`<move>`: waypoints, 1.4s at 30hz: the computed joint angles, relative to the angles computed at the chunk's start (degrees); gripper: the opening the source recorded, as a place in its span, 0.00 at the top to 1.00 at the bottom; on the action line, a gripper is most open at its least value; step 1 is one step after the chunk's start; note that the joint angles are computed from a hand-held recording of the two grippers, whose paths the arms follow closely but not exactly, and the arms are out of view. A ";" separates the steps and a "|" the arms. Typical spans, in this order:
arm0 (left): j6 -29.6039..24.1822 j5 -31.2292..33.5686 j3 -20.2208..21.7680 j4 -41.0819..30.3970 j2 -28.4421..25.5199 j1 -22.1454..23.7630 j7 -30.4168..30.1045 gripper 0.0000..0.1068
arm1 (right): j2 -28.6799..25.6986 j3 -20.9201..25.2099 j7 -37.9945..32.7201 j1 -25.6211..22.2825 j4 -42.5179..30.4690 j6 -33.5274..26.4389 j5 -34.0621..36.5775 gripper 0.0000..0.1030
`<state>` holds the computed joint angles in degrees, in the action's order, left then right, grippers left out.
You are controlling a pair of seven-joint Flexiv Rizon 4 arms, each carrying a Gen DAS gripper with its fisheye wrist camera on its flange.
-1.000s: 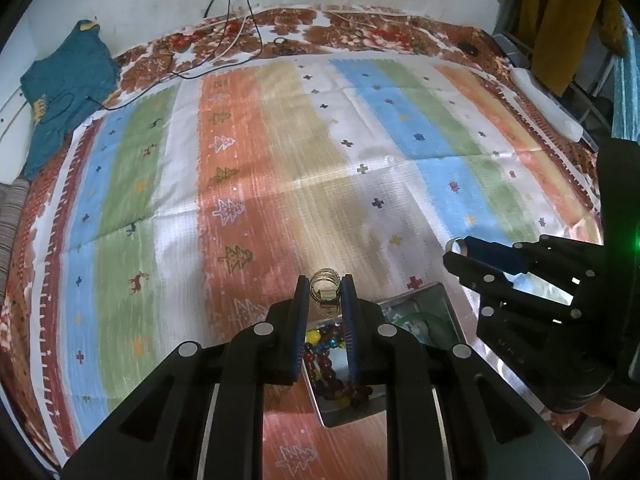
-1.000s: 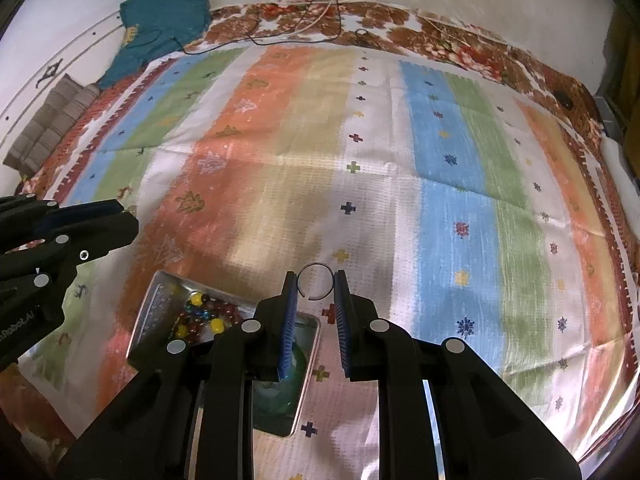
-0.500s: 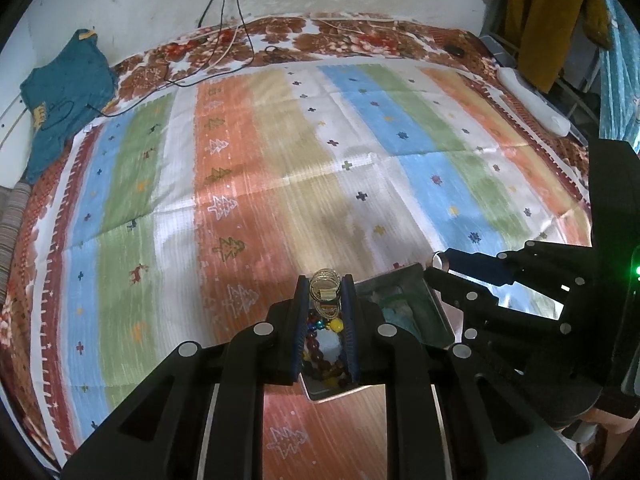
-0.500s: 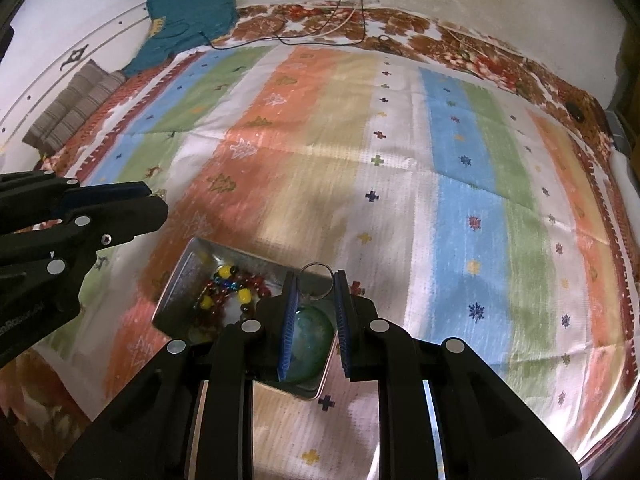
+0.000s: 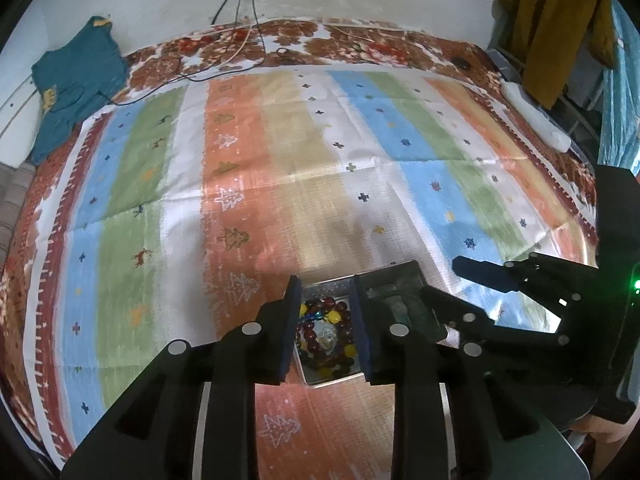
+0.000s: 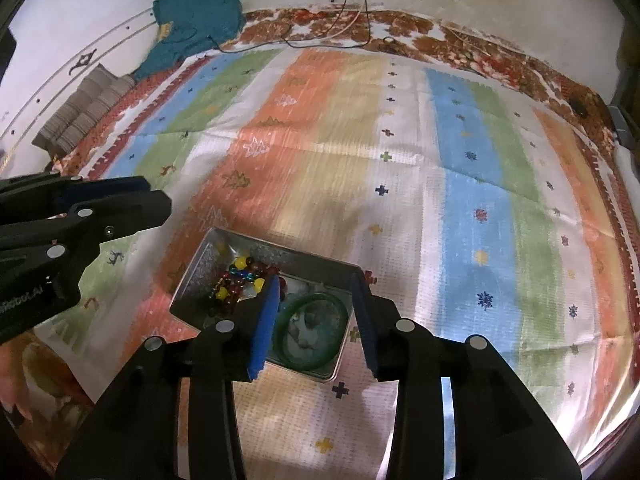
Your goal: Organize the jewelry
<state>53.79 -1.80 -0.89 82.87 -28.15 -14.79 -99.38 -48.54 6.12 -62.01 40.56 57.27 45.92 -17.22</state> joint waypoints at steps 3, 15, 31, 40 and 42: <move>1.48 -0.98 -0.60 2.16 1.37 0.42 0.56 0.72 | 1.88 -1.44 1.52 0.73 3.28 1.80 -1.57 0.61; 8.36 -5.30 -1.61 11.51 7.08 2.10 1.87 0.62 | 7.74 -0.41 5.45 -0.52 13.24 8.38 -4.17 0.40; 12.08 -5.97 -2.28 18.77 11.78 1.94 6.63 0.26 | 12.18 0.56 7.11 -1.57 21.39 14.32 -5.48 0.20; 10.57 1.11 -0.04 17.59 11.99 -0.66 2.75 0.10 | 13.31 0.16 8.14 -1.12 23.38 14.92 -7.67 0.10; 10.60 2.73 0.40 17.43 12.14 -0.97 1.12 0.10 | 13.60 -0.03 8.79 -1.02 23.87 15.13 -8.14 0.10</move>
